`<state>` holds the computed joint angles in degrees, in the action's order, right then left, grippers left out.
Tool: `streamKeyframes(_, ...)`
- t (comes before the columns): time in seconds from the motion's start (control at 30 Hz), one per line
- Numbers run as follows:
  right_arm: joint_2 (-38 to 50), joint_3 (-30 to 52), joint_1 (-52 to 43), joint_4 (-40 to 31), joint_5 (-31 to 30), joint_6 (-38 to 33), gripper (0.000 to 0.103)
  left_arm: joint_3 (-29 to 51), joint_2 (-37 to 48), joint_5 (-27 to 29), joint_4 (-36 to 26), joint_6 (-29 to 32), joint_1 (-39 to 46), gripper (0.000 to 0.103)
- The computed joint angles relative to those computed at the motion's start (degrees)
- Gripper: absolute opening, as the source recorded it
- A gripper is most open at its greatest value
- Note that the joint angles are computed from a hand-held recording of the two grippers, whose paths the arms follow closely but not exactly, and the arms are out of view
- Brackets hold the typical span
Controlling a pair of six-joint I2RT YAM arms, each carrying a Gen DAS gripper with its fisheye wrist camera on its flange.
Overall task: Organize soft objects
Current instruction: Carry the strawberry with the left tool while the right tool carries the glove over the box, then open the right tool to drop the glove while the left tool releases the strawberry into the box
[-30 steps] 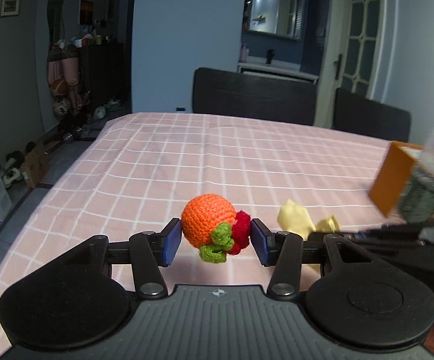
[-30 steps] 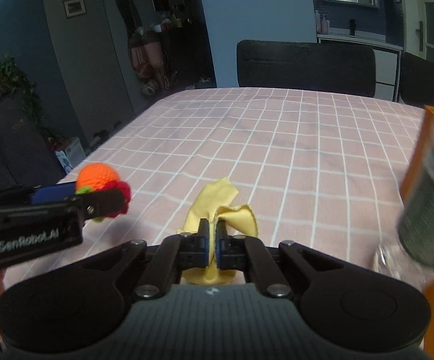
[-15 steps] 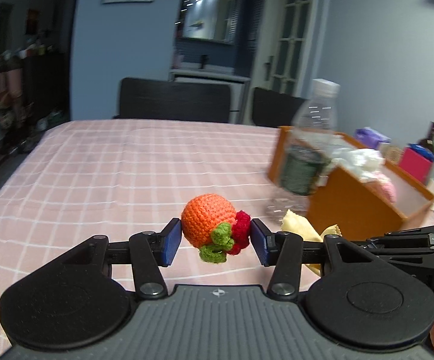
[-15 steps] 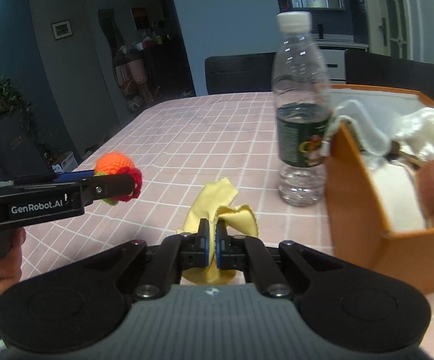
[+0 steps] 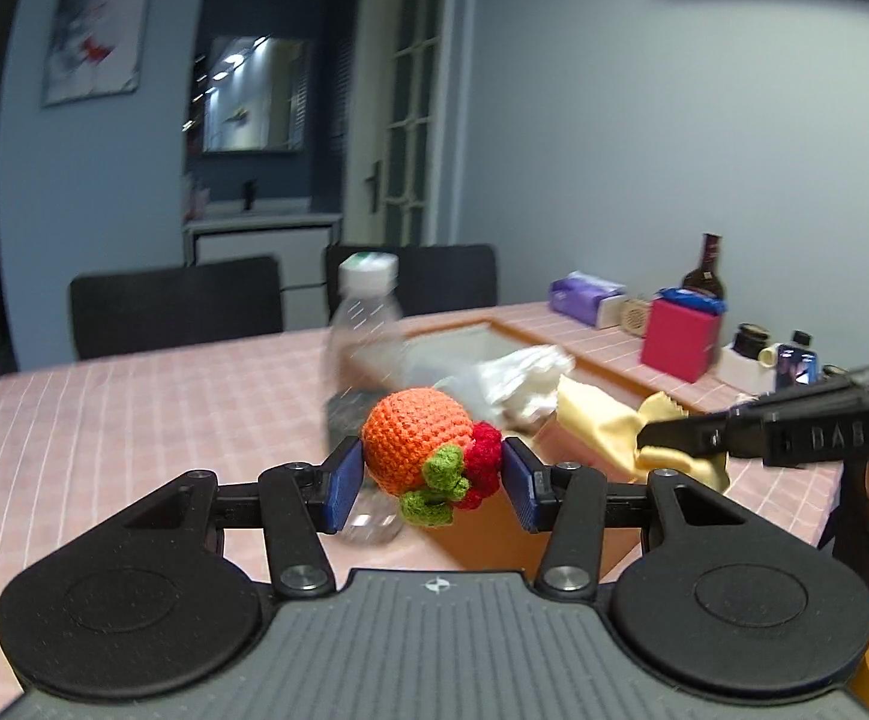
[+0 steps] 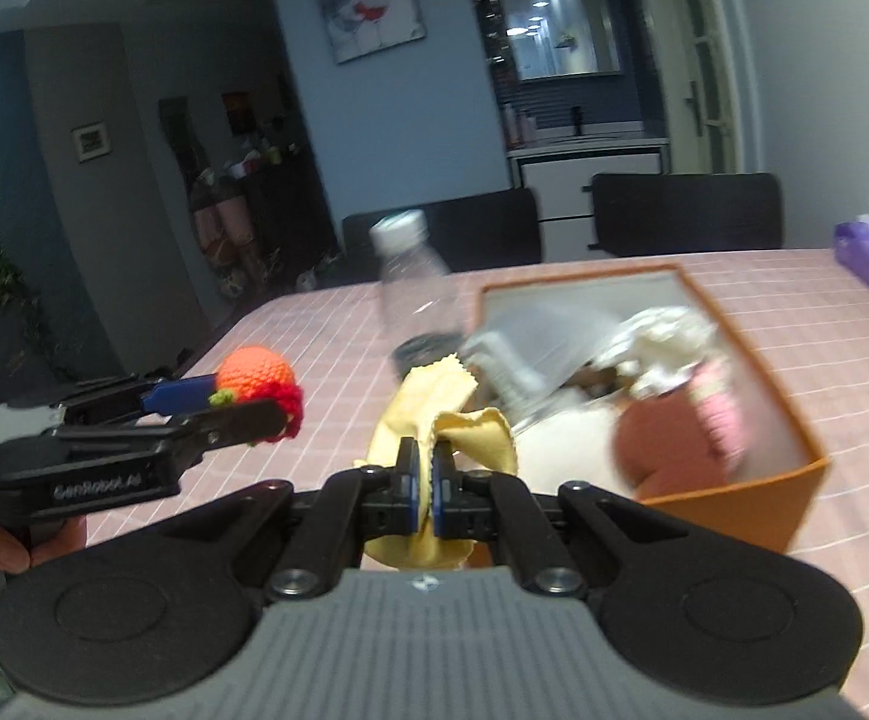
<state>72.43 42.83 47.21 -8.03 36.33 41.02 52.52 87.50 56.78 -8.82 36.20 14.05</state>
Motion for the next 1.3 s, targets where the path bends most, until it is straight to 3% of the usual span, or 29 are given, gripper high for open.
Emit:
streamKeyframes(0.17, -5.6, 1.7, -8.1, -7.0, -1.9, -3.7, 0.001, 0.2, -2.1, -5.1, 4.2, -3.4, -9.0, 0.057)
streamKeyframes(0.37, -1.8, 4.7, -21.0, -8.3, -13.7, -7.2, 0.001, 8.0, 4.4, -13.7, -0.9, -2.0, -20.1, 0.057)
streamKeyframes(0.5, 6.8, 8.4, -23.4, -11.9, -11.0, -7.0, 0.001, 14.7, 11.2, -20.0, -7.7, 0.2, -24.7, 0.057)
streamKeyframes(0.6, 10.6, 9.6, -25.7, -13.1, -12.9, -7.9, 0.002, 18.6, 14.8, -24.1, -12.3, 1.9, -26.6, 0.057)
streamKeyframes(0.83, 15.4, 11.9, -27.7, -14.9, -14.3, -9.9, 0.009, 21.0, 17.9, -30.3, -14.0, 3.0, -29.8, 0.058)
streamKeyframes(0.87, 16.1, 12.2, -27.9, -14.6, -14.5, -10.4, 0.01, 21.2, 18.1, -30.8, -14.2, 3.2, -30.0, 0.058)
streamKeyframes(0.93, 16.1, 11.8, -27.9, -13.9, -14.3, -10.9, 0.035, 21.2, 18.5, -31.8, -13.8, 3.2, -30.6, 0.059)
streamKeyframes(0.97, 15.6, 11.5, -27.5, -13.7, -13.7, -11.2, 0.04, 21.0, 18.5, -31.8, -13.5, 3.3, -30.5, 0.061)
streamKeyframes(1.07, 14.4, 11.4, -26.6, -13.6, -12.4, -11.6, 0.042, 20.4, 18.2, -31.4, -13.1, 3.6, -30.3, 0.063)
streamKeyframes(1.17, 13.5, 11.3, -26.6, -13.0, -12.8, -11.6, 0.045, 19.5, 17.3, -30.6, -12.2, 4.2, -30.1, 0.072)
streamKeyframes(1.23, 13.0, 10.8, -26.6, -12.4, -12.9, -11.4, 0.053, 18.2, 16.2, -29.9, -10.8, 4.6, -29.7, 0.077)
streamKeyframes(1.3, 12.7, 10.5, -26.5, -11.9, -12.9, -10.9, 0.055, 17.8, 15.5, -29.3, -10.4, 4.6, -29.4, 0.078)
